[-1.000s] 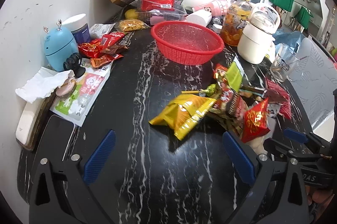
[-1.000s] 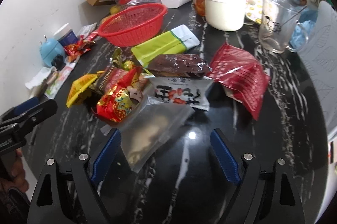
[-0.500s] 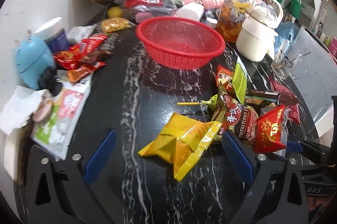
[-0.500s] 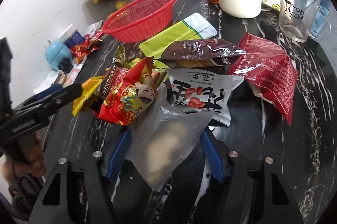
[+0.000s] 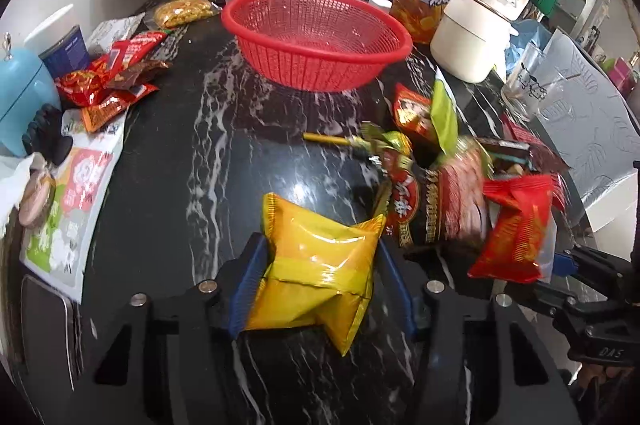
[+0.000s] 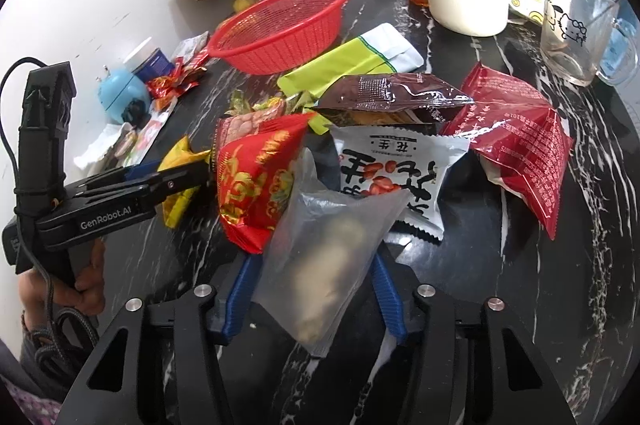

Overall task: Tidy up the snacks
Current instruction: 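Grasp the yellow chip bag with left gripper while right gripper grasps clear zip bag, then lift both held bags and carry them over the red mesh basket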

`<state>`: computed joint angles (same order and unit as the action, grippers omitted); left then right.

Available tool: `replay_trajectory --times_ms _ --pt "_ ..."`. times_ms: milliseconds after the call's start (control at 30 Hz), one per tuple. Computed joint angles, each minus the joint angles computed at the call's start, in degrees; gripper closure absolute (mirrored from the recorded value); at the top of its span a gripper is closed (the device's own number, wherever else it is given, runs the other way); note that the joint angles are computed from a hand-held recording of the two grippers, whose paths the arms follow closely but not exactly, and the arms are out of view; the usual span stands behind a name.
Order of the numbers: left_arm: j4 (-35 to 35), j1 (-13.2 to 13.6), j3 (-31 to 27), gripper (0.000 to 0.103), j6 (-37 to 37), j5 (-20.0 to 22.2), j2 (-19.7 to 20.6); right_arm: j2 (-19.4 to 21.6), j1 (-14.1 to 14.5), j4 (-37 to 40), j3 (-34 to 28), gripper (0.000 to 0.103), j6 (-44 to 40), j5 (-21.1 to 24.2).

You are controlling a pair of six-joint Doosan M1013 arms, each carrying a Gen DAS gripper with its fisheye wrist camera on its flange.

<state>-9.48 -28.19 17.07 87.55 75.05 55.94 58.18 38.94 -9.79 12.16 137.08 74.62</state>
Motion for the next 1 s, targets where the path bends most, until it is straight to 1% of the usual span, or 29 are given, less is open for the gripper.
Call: replay_trajectory --times_ms 67,233,267,300,467,533,667,733,833,867,900,1000 --pt "-0.33 -0.05 1.98 0.048 -0.4 -0.17 -1.13 -1.15 0.12 -0.04 2.27 0.053 0.19 -1.14" --pt "-0.67 -0.66 9.45 0.048 -0.25 -2.08 -5.28 -4.23 0.61 -1.07 8.18 0.055 0.79 -3.64" --pt "-0.85 -0.77 10.15 0.049 -0.16 -2.13 -5.67 -4.55 0.67 -1.05 8.75 0.058 0.72 -3.63" --pt "-1.39 -0.88 11.51 0.049 0.0 -2.36 -6.44 -5.01 0.78 -0.99 9.58 0.059 0.55 -3.52" --pt "-2.29 -1.71 16.89 0.049 0.99 -4.39 -9.38 -8.66 1.28 -1.27 16.3 0.059 1.54 -6.09" --pt "-2.54 -2.14 18.36 0.049 1.49 -4.94 -10.21 -9.88 1.58 -1.9 18.43 0.059 1.81 -6.41" --pt "-2.93 -2.8 19.88 0.049 2.54 -5.21 -11.1 -11.38 1.93 -3.02 20.8 0.059 2.12 -6.11" --pt "-0.92 -3.34 20.43 0.049 2.55 -5.9 -11.39 -11.79 2.03 -3.61 21.52 0.057 2.53 -6.14" --pt "1.26 -3.86 19.25 0.048 2.15 -4.17 -10.67 -12.03 2.02 -4.73 22.12 0.057 3.96 -6.54" --pt "2.23 -4.07 19.63 0.045 2.14 -4.48 -10.92 -11.99 1.9 -4.59 22.18 0.055 4.4 -6.79" --pt "3.11 -4.26 19.74 0.045 2.31 -4.55 -10.98 -11.83 1.81 -4.57 21.98 0.05 4.78 -6.62" --pt "5.66 -4.84 20.74 0.04 3.17 -5.46 -11.42 -10.93 1.74 -5.03 20.62 0.043 5.14 -5.88"
